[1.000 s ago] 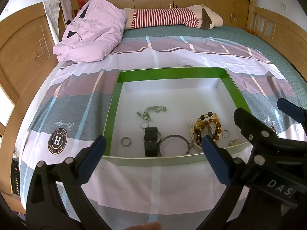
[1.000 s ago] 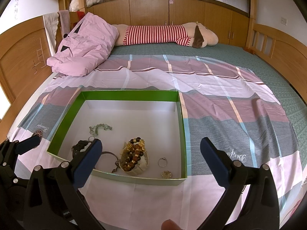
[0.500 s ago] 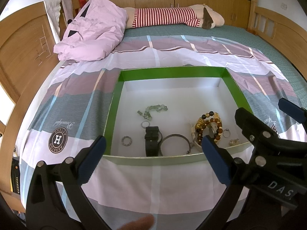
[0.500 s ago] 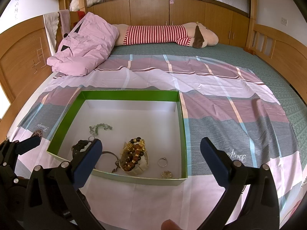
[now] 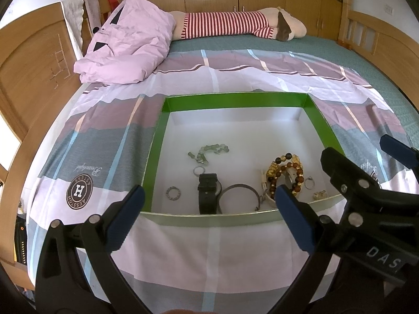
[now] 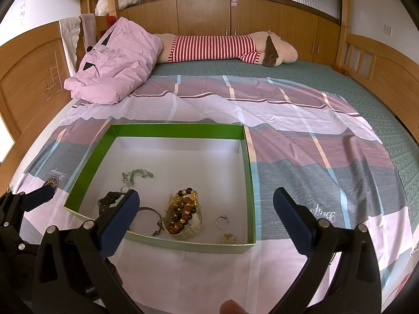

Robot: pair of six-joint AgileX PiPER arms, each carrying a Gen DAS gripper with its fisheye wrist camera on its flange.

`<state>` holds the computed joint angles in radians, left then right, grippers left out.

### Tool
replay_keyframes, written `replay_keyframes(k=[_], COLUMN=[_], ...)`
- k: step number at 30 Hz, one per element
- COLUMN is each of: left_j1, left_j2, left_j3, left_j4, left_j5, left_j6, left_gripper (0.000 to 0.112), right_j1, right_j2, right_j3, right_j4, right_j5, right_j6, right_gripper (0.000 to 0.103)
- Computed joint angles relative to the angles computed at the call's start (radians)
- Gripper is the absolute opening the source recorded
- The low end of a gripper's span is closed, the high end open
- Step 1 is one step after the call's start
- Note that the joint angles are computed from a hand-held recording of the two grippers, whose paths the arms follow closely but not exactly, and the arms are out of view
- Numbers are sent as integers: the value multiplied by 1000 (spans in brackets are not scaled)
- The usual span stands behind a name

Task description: Organize jewelry

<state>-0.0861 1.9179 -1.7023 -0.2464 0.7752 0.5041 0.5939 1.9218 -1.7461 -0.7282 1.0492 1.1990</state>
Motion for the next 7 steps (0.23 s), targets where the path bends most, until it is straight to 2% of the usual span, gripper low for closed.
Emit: replay_keyframes(k=[7], left_j1=[-6], left_j2=[2], left_j3=[-7], left_j4=[14], left_j5=[11], left_j6=[-12], left_gripper=[101], right_j1=[0], right_j2=[2], right_j3=[-1], right_j4=[2], right_j5=[-1], right_j6=[-6], right_gripper=[102])
